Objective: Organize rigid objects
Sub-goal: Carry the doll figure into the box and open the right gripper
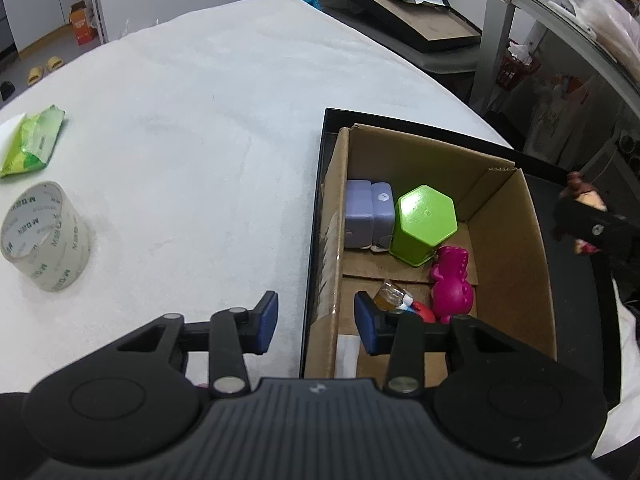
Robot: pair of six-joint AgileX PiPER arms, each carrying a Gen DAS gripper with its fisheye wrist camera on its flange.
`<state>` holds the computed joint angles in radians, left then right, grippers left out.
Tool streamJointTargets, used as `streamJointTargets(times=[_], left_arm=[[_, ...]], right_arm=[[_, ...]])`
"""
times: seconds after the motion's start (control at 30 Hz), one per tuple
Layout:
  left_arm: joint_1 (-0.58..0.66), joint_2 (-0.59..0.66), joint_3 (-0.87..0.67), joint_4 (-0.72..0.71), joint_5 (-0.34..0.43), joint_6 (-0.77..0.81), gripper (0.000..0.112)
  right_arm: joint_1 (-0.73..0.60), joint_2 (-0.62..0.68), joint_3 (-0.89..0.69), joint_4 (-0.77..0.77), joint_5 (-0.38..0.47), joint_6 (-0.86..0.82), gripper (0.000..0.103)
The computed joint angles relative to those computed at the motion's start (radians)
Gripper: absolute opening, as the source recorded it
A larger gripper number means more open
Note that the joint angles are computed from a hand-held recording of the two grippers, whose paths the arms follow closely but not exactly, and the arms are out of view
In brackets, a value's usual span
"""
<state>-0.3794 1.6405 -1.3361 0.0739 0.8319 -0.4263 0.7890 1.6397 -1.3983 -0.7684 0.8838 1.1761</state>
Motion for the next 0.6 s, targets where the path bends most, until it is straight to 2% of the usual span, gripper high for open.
streamJointTargets(times=[0.1, 0.17, 0.23, 0.33, 0.6], left_arm=[[0.017, 0.008, -0.002, -0.034, 0.005, 0.026, 0.039], [0.033, 0.021, -0.010, -0.078, 0.017, 0.061, 0.034], [0.048, 0.031, -0.012, -0.120, 0.025, 0.099, 0.023], [0.061, 0.040, -0.009, -0.161, 0.023, 0.136, 0.013], [0.109, 0.029, 0.019, -0.261, 0.002, 0.217, 0.013]], right_arm=[[0.018, 0.035, -0.042, 0.008, 0.020, -0.021, 0.043], [0.029, 0.060, -0.073, 0.017, 0.032, -0.037, 0.043], [0.038, 0.080, -0.099, 0.024, 0.042, -0.051, 0.043], [0.047, 0.111, -0.137, 0.039, 0.054, -0.072, 0.043], [0.069, 0.196, -0.241, 0.095, 0.082, -0.140, 0.043]])
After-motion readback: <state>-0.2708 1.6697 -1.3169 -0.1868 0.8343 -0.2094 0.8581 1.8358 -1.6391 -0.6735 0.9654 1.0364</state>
